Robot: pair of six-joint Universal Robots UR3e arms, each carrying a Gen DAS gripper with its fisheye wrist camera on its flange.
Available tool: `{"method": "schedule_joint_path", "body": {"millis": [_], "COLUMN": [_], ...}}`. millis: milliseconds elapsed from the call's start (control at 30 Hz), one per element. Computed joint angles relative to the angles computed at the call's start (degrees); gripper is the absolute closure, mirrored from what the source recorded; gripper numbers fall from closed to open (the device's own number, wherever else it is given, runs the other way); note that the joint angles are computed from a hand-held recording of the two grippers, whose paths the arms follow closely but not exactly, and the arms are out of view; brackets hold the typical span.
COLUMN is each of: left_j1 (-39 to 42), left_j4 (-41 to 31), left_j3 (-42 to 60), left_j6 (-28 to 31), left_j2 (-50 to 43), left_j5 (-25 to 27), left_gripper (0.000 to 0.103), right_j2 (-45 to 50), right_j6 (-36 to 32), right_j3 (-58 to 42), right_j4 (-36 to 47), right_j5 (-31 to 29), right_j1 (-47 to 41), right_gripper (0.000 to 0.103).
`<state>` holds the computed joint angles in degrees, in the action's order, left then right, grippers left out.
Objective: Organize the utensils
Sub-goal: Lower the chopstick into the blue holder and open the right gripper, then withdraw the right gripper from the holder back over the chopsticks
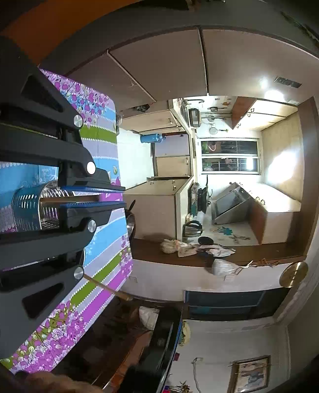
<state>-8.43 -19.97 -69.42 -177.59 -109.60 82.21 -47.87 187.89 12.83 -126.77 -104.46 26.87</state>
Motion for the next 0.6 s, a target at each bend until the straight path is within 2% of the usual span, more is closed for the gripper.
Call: {"method": "schedule_joint_path", "body": {"millis": [167, 233, 300, 367, 433, 467, 600], "left_j1": [2.6, 5.0, 7.2, 8.8, 11.9, 12.8, 19.2], "left_j4": [1.8, 2.9, 4.0, 3.8, 3.2, 2.8, -0.2], "left_j3": [-5.2, -9.2, -14.0, -17.8, -24.1, -26.2, -38.2], "left_j6": [-1.9, -3.5, -4.2, -4.5, -4.4, -4.3, -2.3], "left_j2": [7.1, 12.2, 17.8, 22.8, 30.5, 33.2, 49.0], "left_j5": [-1.7, -3.7, -5.7, -7.4, -11.1, -12.2, -19.0], "left_gripper": [0.098, 0.098, 0.098, 0.097, 0.097, 0.094, 0.058], "right_j2": [-20.6, -28.5, -37.4, -45.5, -52.7, -56.1, -69.4], "right_j6": [-1.1, -1.4, -2.1, -3.1, -3.4, -3.3, -1.0], "right_j3": [30.0, 41.0, 51.9, 61.2, 68.3, 71.7, 86.2], "right_j4": [-11.2, -15.4, -18.7, -21.2, -21.6, -22.0, -26.3], "right_j5": [0.2, 1.7, 1.1, 0.2, -0.4, -1.5, -11.5], "right_j1": [-0.4, -1.1, -0.7, 0.2, 0.8, 1.5, 10.0], "right_gripper": [0.065, 0.058, 0.042, 0.032, 0.028, 0.025, 0.014]}}
